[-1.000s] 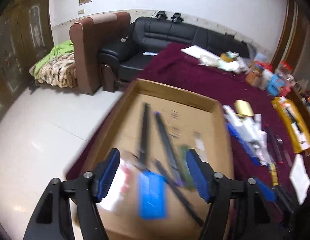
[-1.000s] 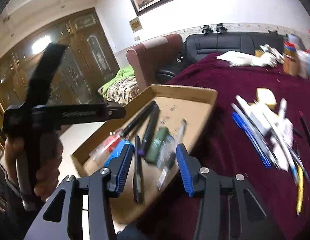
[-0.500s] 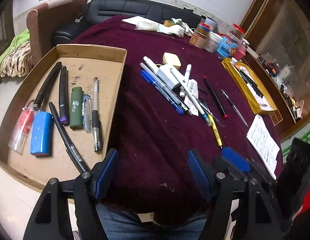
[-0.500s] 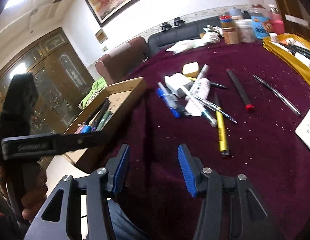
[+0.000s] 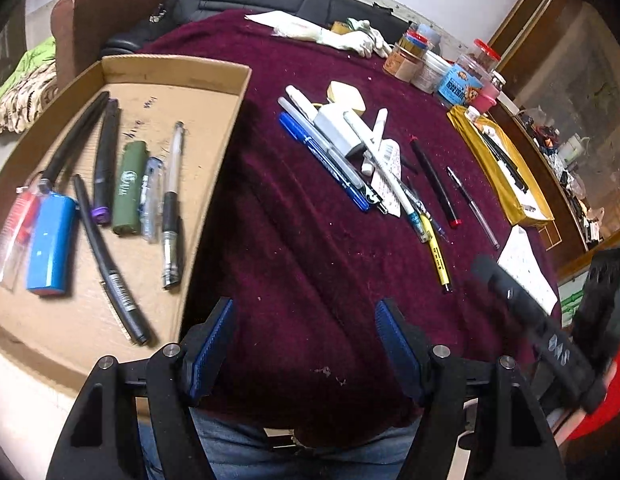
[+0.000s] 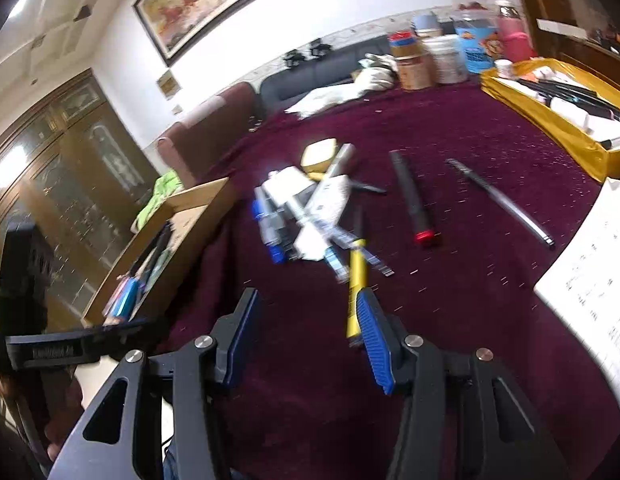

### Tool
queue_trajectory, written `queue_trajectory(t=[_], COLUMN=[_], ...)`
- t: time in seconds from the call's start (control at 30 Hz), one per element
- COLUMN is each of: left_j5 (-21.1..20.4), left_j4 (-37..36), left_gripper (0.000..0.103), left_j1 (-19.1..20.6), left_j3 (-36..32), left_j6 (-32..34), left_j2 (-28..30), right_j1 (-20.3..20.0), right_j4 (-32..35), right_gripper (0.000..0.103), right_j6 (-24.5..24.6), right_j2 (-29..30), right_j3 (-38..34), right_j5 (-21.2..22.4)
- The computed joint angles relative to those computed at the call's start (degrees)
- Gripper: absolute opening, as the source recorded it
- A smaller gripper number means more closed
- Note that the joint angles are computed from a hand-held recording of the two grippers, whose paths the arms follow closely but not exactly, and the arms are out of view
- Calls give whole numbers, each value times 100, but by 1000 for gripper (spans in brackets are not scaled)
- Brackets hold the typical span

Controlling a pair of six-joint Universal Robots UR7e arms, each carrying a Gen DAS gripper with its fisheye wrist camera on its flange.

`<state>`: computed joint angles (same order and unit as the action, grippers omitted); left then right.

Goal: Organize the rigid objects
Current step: 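Grasp a white pen with the left tool while the right tool grasps a red-capped black marker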

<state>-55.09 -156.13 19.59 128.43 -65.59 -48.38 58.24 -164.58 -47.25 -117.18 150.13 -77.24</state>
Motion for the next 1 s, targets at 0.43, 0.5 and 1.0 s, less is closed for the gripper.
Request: queue_trajectory(t=[0.43,0.5,1.0], left_j5=[44,54,-33], left_j4=[-171,-162,-299], left_gripper=[75,75,75], left_j1=[189,200,268], left_j3=[-149,-165,-567], left_j6=[298,298,718], left_j2=[82,90,384], right_j1=[1530,1669,1095], right_j4=[-1491,-1824,-1918], right_gripper=[48,47,14], right_j6=[1006,930,978], right_j2=[2589,2876,2120], right_j3=[-1522,-1618,-925], right_j5=[-2565,-2880,-2314])
